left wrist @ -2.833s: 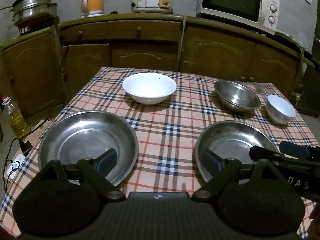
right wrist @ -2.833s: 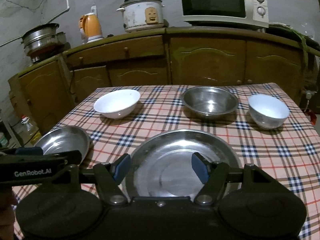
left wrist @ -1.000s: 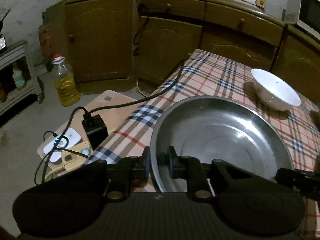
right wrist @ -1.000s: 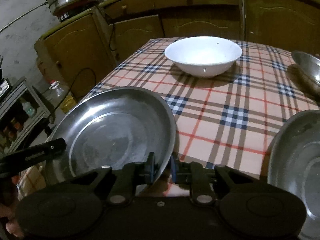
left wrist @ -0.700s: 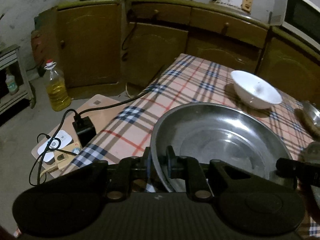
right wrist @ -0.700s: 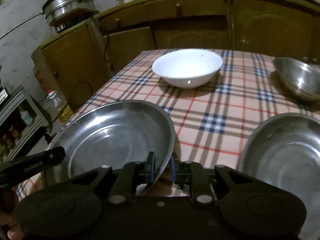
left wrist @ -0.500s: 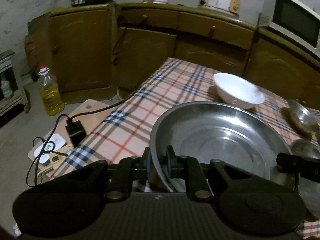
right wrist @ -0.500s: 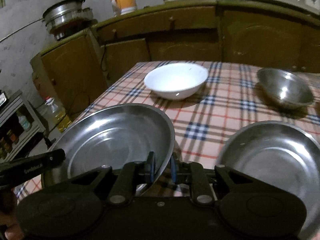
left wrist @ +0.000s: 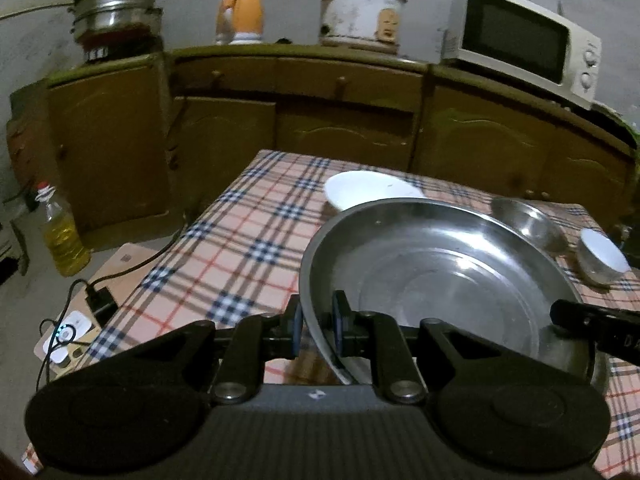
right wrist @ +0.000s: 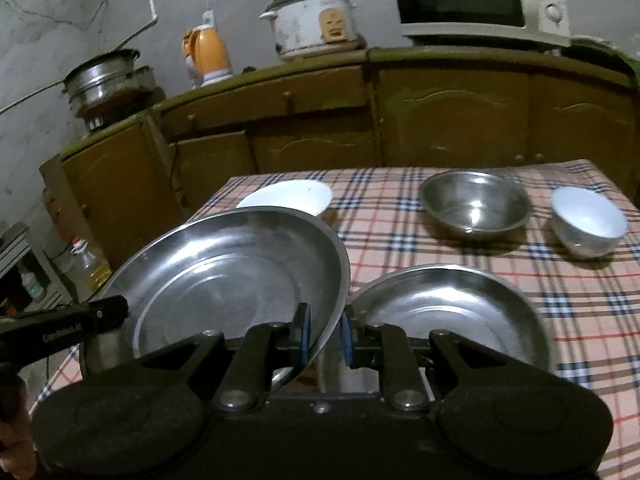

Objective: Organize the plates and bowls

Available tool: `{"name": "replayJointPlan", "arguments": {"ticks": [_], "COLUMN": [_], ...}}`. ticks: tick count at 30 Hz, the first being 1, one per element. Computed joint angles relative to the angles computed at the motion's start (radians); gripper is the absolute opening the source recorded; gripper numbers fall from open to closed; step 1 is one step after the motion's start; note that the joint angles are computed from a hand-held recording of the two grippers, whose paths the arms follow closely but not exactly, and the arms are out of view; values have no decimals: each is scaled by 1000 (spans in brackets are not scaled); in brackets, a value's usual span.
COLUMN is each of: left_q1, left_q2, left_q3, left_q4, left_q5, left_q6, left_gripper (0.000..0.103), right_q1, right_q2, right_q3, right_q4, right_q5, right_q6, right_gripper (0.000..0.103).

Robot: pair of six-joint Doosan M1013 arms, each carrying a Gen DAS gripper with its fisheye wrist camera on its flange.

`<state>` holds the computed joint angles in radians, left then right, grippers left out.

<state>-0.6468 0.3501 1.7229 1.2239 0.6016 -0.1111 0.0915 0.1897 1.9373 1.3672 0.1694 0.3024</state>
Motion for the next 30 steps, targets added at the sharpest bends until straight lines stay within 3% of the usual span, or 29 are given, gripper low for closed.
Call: {"name": "replayJointPlan", "arguments": {"ticks": [9,22,30], "left_q1": [-32,-66,-73], "left_q2": [3,39,65], "left_q3": [-28,-84,-114], "left_q4": [12,-24,-82], "left_q5": [-22,-80,-115], "left_q6": [29,130,213], "left_gripper": [16,16,17], "right_q1": [-42,-112,-148], "right_q2": [-56,-102,-109], "right_q3": [49,100,114], "right_q4": [260,460,498], "right_q5": [-27,-67,-81], "right_q6": [-264,-430,-445], "right_gripper": [21,21,21]}}
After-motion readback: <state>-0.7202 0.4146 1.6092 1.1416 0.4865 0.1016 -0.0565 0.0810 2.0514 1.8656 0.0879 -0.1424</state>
